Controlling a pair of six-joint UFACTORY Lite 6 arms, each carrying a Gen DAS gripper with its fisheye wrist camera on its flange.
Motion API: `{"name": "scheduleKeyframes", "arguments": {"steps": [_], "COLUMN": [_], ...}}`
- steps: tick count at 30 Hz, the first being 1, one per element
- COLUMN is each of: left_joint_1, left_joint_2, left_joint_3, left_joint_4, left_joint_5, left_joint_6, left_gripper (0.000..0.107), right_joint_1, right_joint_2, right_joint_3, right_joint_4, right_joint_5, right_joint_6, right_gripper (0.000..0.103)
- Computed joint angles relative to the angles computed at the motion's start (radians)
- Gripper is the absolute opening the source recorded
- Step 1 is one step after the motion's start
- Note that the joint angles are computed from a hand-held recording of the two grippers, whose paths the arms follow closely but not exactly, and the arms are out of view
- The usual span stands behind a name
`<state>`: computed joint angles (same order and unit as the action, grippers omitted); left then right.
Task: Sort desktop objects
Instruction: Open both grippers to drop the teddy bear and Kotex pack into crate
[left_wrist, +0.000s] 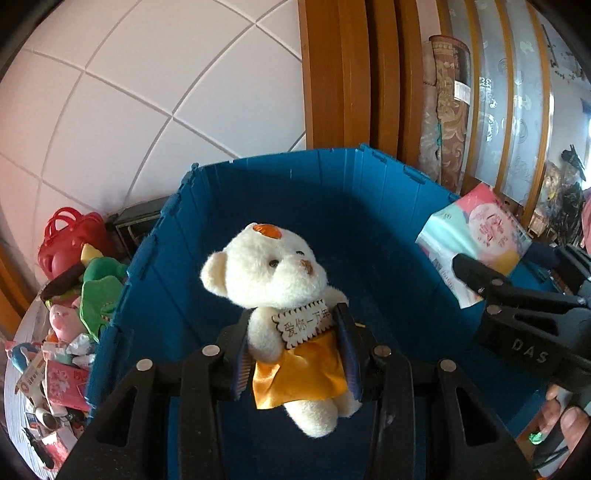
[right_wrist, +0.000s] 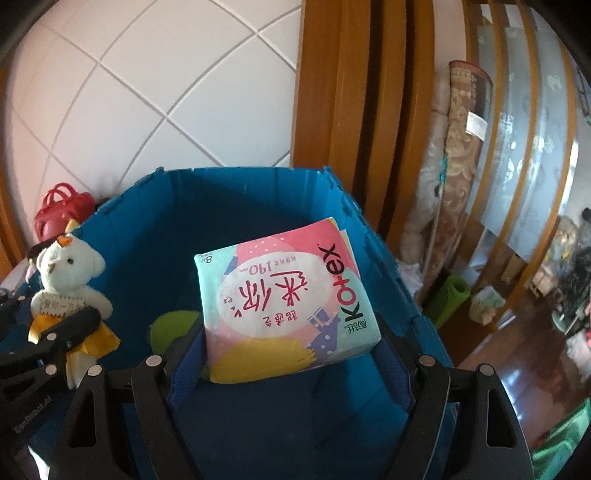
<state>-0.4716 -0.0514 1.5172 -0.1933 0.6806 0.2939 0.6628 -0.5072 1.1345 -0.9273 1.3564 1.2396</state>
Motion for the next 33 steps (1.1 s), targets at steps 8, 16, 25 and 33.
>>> {"name": "scheduleKeyframes", "arguments": {"steps": [8, 16, 25, 33], "left_joint_1": [-0.015, -0.015, -0.020, -0.014], "left_joint_2": [-0.021, -0.015, -0.035, -0.035], "left_joint_3": [-0.024, -0.013, -0.030, -0.034], "left_joint_4": [0.027, -0.003, -0.016, -0.032], "left_joint_5": [-0.018, -0.005, -0.026, -0.031], "left_joint_6": [-0.024, 0.015, 0.036, 0.046], "left_gripper": [0.044, 0.048, 0.061, 0.062], "right_joint_1": [-0.020, 0.000, 0.015, 0.009], "right_joint_2": [-0.003, 0.010, 0.020, 0.004], "right_joint_3": [-0.017, -0.011, -0.001, -0.014], "right_joint_4": [-0.009, -0.018, -0.030, -0.028], "right_joint_5": [-0.011, 0.009, 0.015, -0.005], "right_joint_6": [-0.023, -0.016, -0.024, -0.018], "right_gripper": [0.082, 0.085, 0.097, 0.098]}}
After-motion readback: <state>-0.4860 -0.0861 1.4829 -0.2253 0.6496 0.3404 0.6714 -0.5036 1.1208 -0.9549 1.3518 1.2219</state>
